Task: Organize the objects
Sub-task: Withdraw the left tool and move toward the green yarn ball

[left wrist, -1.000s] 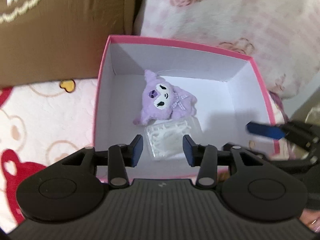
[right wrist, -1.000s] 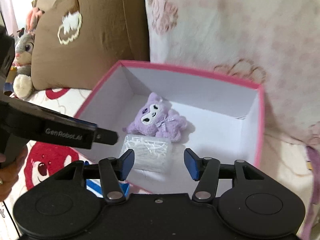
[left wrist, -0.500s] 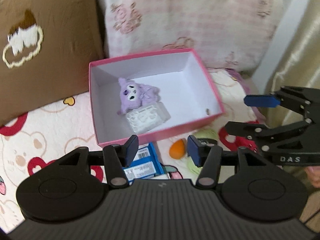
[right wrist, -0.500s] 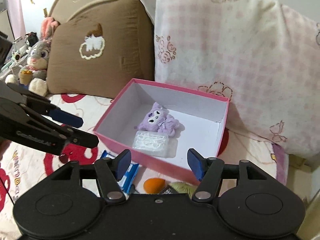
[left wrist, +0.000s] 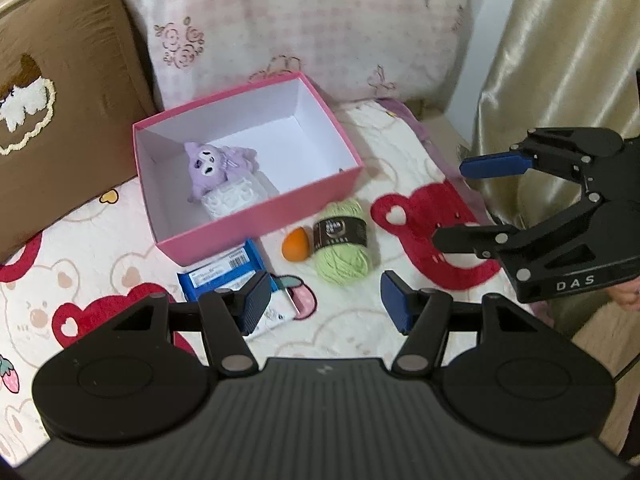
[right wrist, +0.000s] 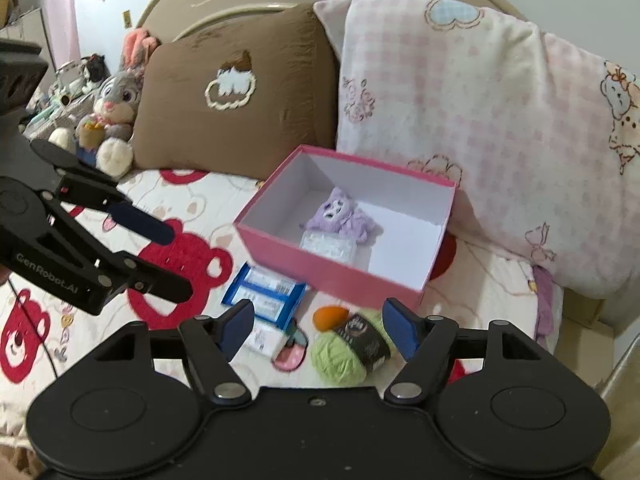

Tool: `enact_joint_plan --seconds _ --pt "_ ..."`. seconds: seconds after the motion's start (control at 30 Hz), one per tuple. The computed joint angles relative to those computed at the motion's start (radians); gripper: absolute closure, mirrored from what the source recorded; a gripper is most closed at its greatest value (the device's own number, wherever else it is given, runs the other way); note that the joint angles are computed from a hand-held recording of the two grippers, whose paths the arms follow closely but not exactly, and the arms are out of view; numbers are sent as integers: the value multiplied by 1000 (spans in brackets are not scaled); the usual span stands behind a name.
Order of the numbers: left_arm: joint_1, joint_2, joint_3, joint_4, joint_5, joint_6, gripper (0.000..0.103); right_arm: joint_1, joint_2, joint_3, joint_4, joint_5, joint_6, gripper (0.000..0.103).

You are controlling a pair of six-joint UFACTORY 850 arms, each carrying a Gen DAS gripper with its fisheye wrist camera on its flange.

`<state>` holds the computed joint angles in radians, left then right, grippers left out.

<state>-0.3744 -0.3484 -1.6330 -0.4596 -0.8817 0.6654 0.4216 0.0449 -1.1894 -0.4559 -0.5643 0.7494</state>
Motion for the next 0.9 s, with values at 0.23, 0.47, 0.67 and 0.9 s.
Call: enact_joint_plan --seconds 0.23,0.47,0.67,0.9 --pt "-15 16 54 10 12 -15 43 31 44 74 0 17 -5 25" --pt "-22 18 85 -3 19 -16 43 38 79 145 1 69 -6 25" --pt "-27 7 128 -77 39 21 43 29 83 202 2 144 -23 24" --pt "-39 -45 151 -154 91 79 38 6 39 241 -104 216 91 15"
